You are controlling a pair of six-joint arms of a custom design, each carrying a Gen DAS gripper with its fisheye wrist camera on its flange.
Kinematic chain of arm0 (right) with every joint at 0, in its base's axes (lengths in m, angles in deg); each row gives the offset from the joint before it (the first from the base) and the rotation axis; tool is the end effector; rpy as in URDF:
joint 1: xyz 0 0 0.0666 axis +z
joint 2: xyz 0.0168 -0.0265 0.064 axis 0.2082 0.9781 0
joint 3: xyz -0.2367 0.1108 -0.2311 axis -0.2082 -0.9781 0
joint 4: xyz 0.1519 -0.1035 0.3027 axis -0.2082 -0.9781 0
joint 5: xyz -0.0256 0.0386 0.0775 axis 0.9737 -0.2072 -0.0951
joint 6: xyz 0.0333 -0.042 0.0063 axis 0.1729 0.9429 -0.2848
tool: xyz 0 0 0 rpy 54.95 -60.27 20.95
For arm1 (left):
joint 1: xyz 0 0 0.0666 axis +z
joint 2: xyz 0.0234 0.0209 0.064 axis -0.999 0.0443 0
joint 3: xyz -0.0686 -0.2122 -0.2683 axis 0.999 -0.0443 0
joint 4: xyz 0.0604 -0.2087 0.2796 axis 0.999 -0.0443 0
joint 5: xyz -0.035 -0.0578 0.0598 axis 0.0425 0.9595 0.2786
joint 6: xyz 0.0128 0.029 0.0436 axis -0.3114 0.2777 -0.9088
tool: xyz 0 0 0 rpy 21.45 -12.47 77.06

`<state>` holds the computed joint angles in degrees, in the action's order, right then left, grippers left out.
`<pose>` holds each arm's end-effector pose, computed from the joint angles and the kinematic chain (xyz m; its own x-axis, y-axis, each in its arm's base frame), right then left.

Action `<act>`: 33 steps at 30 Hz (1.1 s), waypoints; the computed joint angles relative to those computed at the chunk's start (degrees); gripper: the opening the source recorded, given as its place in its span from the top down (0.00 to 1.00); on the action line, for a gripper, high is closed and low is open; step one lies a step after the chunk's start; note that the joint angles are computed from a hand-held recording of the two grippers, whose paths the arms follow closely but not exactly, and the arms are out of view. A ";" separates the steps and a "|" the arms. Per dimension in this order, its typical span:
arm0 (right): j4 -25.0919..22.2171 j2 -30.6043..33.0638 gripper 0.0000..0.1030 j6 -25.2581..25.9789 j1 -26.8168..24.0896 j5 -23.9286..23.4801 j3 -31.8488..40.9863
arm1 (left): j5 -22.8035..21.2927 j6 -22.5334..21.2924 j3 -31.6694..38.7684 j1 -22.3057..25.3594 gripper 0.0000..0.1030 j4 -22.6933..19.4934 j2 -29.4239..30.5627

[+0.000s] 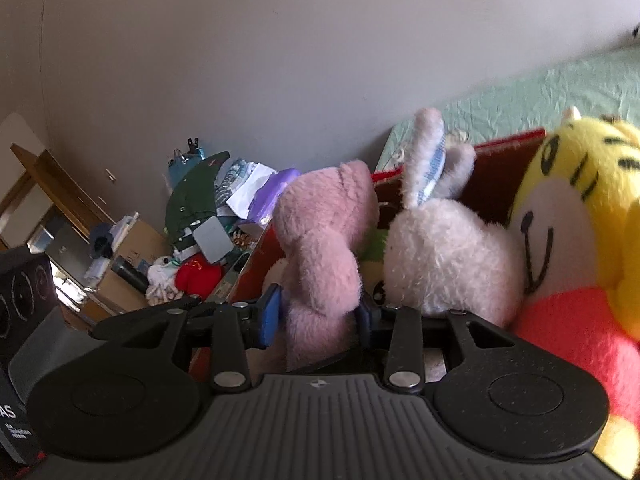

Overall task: Organize objects
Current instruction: 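Lower the pink teddy bear into the box beside the white bunny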

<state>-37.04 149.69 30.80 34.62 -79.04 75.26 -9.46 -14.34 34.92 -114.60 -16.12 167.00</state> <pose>0.5157 0.2180 0.3262 -0.6180 0.4332 -0.6560 -0.0884 0.7909 0.6055 0.5287 -0.2781 0.3326 -0.5594 0.3564 -0.7483 0.5944 0.8017 -0.0625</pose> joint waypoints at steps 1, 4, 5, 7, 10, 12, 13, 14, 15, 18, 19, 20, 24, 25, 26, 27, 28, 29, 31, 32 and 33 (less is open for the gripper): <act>-0.12 -0.33 0.59 -0.47 -0.10 0.07 -0.09 | 0.47 0.16 0.25 0.15 0.22 -0.05 0.14; 1.19 -1.40 0.57 -1.18 0.03 2.60 -0.92 | 0.82 0.15 0.22 0.47 0.21 0.29 0.30; 2.02 -1.94 0.58 -1.87 -0.28 2.20 -1.68 | 0.89 0.07 0.02 0.50 0.21 0.43 0.22; 2.45 -2.68 0.65 -3.15 -0.89 1.21 -2.57 | 0.89 -0.29 -0.25 0.50 0.20 0.53 0.11; -0.87 -1.52 0.74 -1.18 -0.53 2.01 -0.44 | 0.33 -0.89 -0.51 0.12 0.18 0.87 0.19; -3.56 -0.16 0.77 0.31 0.03 3.91 1.77 | -0.42 -1.44 0.06 -0.20 0.17 0.51 0.65; -4.35 0.46 0.78 0.72 0.07 4.04 2.61 | -0.95 -1.68 0.34 -0.33 0.16 0.41 0.94; -4.98 1.06 0.80 1.13 0.01 4.01 3.35 | -1.25 -1.84 0.49 -0.38 0.15 0.43 1.15; -5.18 1.65 0.80 1.46 -0.21 3.73 3.87 | -0.99 -2.06 0.62 -0.27 0.15 0.44 1.34; -3.16 2.28 0.81 0.02 -1.00 2.26 3.18 | -1.69 -2.11 1.56 -0.26 0.14 -0.02 2.00; -3.00 1.93 0.81 -0.24 -1.04 2.14 2.74 | -1.98 -2.13 1.87 -0.35 0.14 -0.26 2.15; -3.21 1.63 0.81 0.15 -0.93 2.38 2.54 | -2.26 -2.18 2.21 -0.44 0.14 -0.65 2.29; -3.15 0.82 0.80 -0.16 -0.48 3.00 1.73 | -3.24 -2.16 2.77 -0.96 0.12 -2.02 2.27; -2.95 0.67 0.80 -0.58 -0.45 3.03 1.52 | -3.61 -2.05 3.14 -1.13 0.12 -2.60 2.37; -2.83 0.47 0.80 -0.91 -0.42 3.05 1.26 | -4.01 -1.98 3.37 -1.29 0.11 -3.01 2.38; -2.83 0.25 0.80 -1.14 -0.43 3.00 1.04 | -4.43 -1.99 3.70 -1.43 0.11 -3.52 2.46; -2.98 0.04 0.79 -1.21 -0.41 2.96 0.90 | -4.86 -1.99 3.99 -1.59 0.11 -3.96 2.53; -3.31 -0.08 0.79 -1.16 -0.36 3.02 0.96 | -5.33 -2.00 4.21 -1.75 0.11 -4.34 2.57; -3.77 -0.37 0.79 -1.18 -0.17 3.27 0.89 | -6.15 -1.94 4.41 -2.01 0.10 -4.82 2.63; -3.89 -0.51 0.78 -1.19 -0.05 3.44 0.80 | -6.53 -1.82 4.49 -2.13 0.10 -5.04 2.64; -3.96 -0.60 0.78 -1.08 0.06 3.61 0.71 | -6.84 -1.68 4.59 -2.22 0.10 -5.27 2.67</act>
